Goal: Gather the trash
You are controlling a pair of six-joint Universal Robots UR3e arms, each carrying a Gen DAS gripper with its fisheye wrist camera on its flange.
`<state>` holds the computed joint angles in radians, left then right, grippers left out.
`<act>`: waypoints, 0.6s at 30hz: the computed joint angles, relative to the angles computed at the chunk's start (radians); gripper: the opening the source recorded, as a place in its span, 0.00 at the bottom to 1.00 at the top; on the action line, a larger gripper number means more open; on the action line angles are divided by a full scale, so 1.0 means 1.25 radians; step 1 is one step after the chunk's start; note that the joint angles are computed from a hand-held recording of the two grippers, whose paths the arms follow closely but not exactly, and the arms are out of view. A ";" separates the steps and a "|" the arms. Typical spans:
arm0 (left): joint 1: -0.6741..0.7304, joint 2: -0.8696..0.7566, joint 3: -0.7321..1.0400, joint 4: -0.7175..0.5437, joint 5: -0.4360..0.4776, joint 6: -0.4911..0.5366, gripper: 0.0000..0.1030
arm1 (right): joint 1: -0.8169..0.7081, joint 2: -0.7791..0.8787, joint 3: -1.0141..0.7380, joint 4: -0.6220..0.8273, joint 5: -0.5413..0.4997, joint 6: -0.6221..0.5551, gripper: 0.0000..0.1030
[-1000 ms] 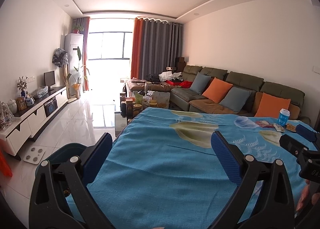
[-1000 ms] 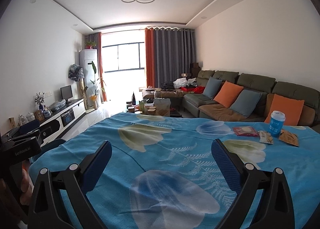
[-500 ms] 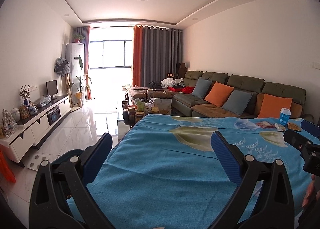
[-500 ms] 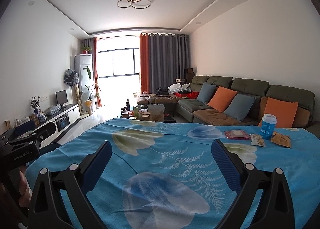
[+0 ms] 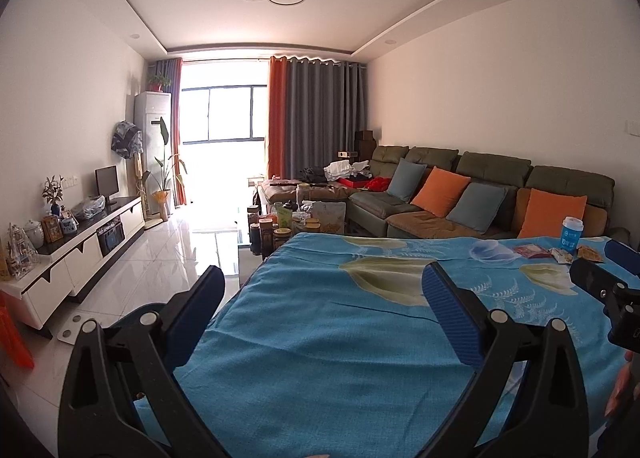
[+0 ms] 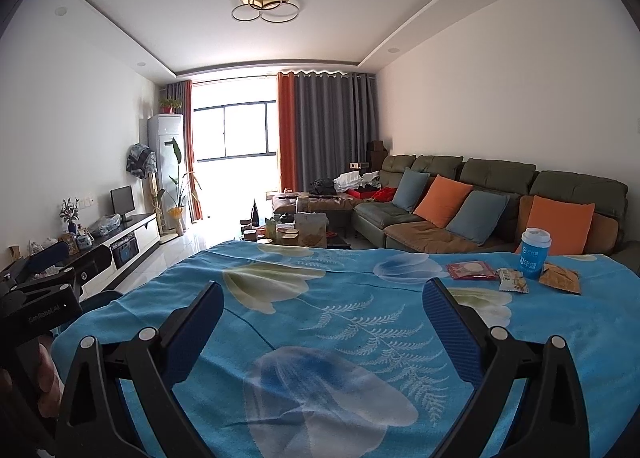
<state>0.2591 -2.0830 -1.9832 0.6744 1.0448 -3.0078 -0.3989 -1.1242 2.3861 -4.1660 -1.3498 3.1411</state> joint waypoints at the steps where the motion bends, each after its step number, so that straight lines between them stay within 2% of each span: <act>1: -0.002 0.000 0.001 0.000 0.003 0.000 0.94 | 0.004 0.003 -0.003 0.000 -0.005 0.001 0.93; 18: 0.000 0.000 -0.006 0.022 0.005 -0.004 0.95 | 0.008 0.006 -0.005 0.000 -0.011 -0.002 0.93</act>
<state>0.2591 -2.0830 -1.9902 0.7020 1.0510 -3.0124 -0.3894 -1.1164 2.3796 -4.1659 -1.3638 3.1383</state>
